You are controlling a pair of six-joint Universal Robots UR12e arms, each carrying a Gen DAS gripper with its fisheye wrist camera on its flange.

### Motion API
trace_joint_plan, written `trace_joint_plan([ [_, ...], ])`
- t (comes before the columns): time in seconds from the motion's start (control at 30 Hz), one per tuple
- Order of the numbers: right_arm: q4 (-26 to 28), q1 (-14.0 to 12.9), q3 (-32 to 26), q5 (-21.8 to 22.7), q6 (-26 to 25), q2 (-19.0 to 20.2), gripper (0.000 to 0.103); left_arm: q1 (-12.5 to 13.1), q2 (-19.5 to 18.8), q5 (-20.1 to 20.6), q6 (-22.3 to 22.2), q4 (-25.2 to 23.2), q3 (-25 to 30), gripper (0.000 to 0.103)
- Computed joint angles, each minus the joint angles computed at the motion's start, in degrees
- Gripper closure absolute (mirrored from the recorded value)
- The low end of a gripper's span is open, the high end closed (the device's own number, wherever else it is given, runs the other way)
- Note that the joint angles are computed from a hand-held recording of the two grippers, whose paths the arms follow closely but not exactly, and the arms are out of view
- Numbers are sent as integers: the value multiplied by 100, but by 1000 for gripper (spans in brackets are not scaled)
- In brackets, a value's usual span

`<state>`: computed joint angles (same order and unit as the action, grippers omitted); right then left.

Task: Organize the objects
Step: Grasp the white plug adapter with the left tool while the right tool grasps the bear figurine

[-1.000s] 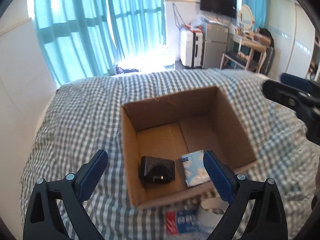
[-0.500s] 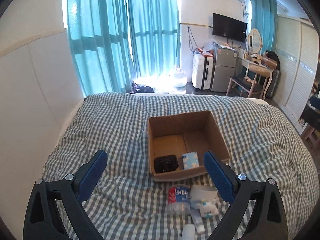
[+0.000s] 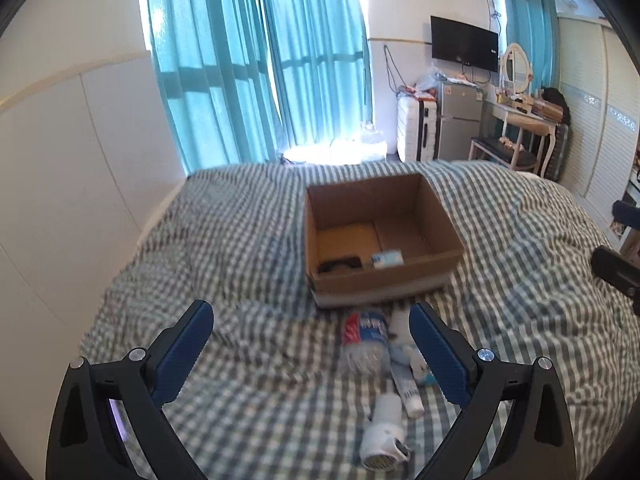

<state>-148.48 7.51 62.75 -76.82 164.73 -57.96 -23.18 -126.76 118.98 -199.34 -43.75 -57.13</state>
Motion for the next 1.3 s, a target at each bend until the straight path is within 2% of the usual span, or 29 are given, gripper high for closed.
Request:
trace_joint_plan([
  [0.2,240,-6,312,52,-62,-20,3,-66,13,-211,-185,-231,-343,2],
  [0.43,670,28,402,45,78,101,3,-64,3,-826,-222,-642,-599,2],
  [0.83,1041,107,309,-174,-40,209,3,40,-140,-1703,-127,-835,-591,3],
  [0.87,1065,113,287,-192,-52,223,3,64,-129,-1809,-152,-827,-620,4],
  [0.9,1084,120,269,-215,-64,234,3,83,-116,-1897,-167,-813,-643,11],
  [0.93,1113,132,244,-247,-88,250,3,110,-102,-2032,-168,-782,-666,23],
  [0.97,1144,142,216,-269,-108,267,3,137,-88,-2171,-170,-757,-689,30],
  [1.0,1178,153,187,-294,-140,284,3,159,-79,-2279,-179,-761,-700,48],
  [1.03,1213,169,151,-332,-176,306,3,173,-81,-2346,-191,-812,-691,53],
  [1.3,1520,241,-176,-362,-349,496,3,194,17,-2323,-168,-564,-747,53],
])
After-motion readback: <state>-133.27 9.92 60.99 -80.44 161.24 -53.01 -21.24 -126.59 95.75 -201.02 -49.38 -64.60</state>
